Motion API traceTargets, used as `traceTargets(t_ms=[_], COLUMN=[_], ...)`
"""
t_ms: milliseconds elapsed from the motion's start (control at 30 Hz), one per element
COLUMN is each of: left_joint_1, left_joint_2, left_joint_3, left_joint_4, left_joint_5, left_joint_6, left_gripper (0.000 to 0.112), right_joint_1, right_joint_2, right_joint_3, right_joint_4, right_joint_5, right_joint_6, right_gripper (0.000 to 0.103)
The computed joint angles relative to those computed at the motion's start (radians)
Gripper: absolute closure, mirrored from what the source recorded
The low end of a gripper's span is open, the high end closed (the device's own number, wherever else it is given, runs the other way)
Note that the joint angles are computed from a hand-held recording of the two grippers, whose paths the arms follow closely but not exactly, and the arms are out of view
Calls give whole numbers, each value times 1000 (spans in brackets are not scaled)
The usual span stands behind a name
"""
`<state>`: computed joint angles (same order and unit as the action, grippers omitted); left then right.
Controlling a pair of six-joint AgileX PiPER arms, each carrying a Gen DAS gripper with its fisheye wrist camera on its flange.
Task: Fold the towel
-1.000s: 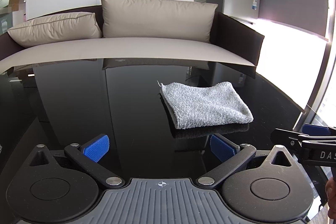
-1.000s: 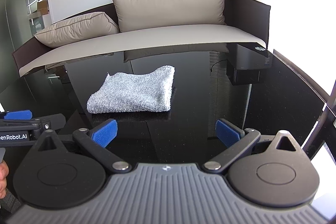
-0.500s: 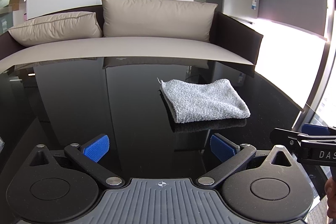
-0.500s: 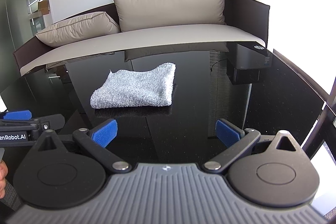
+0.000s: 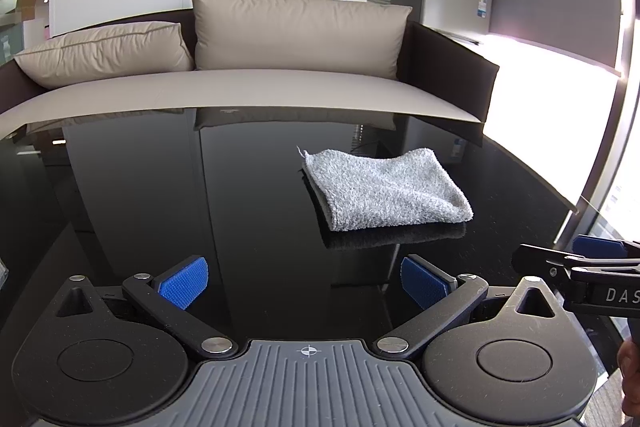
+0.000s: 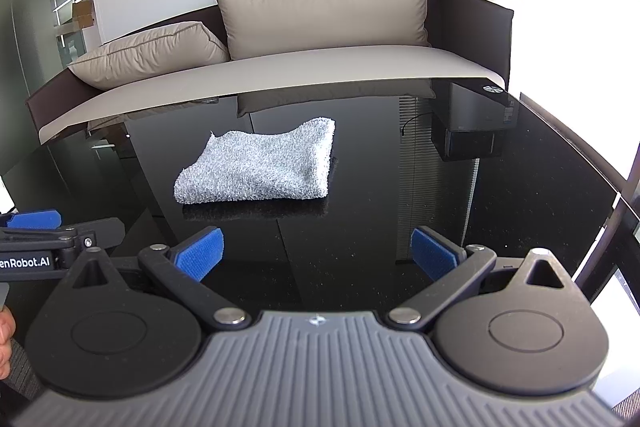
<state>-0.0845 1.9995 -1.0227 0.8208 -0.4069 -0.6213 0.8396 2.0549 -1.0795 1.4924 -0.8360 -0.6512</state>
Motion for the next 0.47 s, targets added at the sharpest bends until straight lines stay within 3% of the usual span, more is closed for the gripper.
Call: traceTargets(t_ms=[467], left_joint_1=[-6], left_joint_2=[3], left_joint_3=[-1], left_joint_4=[-10], left_joint_5=[5], left_joint_6=[2], left_gripper=[10], right_joint_1=[-3], right_joint_2=[1], right_joint_3=[2], right_joint_4=[-10], right_joint_5=[13], right_joint_6=[6], right_gripper=[1])
